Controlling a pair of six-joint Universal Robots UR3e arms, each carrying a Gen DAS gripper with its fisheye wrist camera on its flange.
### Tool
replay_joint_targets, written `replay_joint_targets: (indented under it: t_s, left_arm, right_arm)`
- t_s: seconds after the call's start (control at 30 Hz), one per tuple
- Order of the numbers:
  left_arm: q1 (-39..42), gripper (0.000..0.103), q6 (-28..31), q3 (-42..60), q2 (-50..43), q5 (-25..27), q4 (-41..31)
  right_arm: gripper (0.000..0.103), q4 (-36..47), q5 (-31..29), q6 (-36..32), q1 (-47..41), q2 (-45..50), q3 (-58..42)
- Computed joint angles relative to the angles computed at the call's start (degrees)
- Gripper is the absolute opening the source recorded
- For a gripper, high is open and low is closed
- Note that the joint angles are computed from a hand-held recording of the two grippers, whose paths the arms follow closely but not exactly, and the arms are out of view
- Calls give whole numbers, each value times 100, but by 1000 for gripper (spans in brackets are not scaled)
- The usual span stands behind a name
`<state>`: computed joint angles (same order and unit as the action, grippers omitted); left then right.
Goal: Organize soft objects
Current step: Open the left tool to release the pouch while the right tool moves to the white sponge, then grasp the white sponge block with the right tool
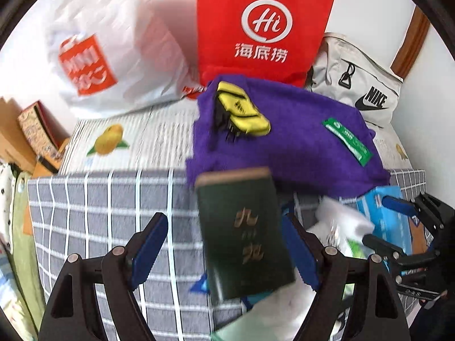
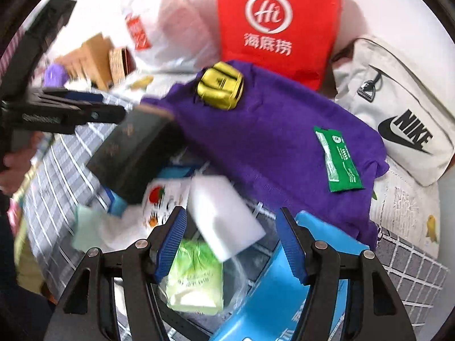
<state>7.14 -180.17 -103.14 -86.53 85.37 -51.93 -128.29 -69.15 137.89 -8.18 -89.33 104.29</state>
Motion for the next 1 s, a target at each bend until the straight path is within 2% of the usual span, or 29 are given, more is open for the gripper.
replay_joint_targets:
  t_s: [0.2, 0.43, 0.5, 0.53, 0.57, 0.7, 1.0]
  left_arm:
    - [145, 81, -38, -1079, 609, 143, 412]
    - [996, 81, 308, -2094, 1658, -712, 199]
    - [1116, 81, 385, -2204, 1834, -779, 141]
    - [1157, 81, 399, -2239, 1904, -776, 111]
    - [1184, 81, 411, -2262, 1957, -776, 100]
    - [1313, 81, 486, -2376, 2181, -904, -3]
    - [1112, 81, 649, -2971, 2882, -922, -112]
  right_arm:
    - [65, -500, -463, -173, 398, 148, 232]
    - [65, -1451, -1268, -132, 958, 820, 269]
    - [57, -1598, -1336, -81, 1001, 952, 253]
    - [47, -1566, -1326, -50, 995, 990, 225]
    - [46, -1618, -1380, -27, 1011, 1006, 227]
    - [45, -1530, -1076, -50, 813, 712, 390]
    - [44, -760, -189, 95, 130, -626, 972]
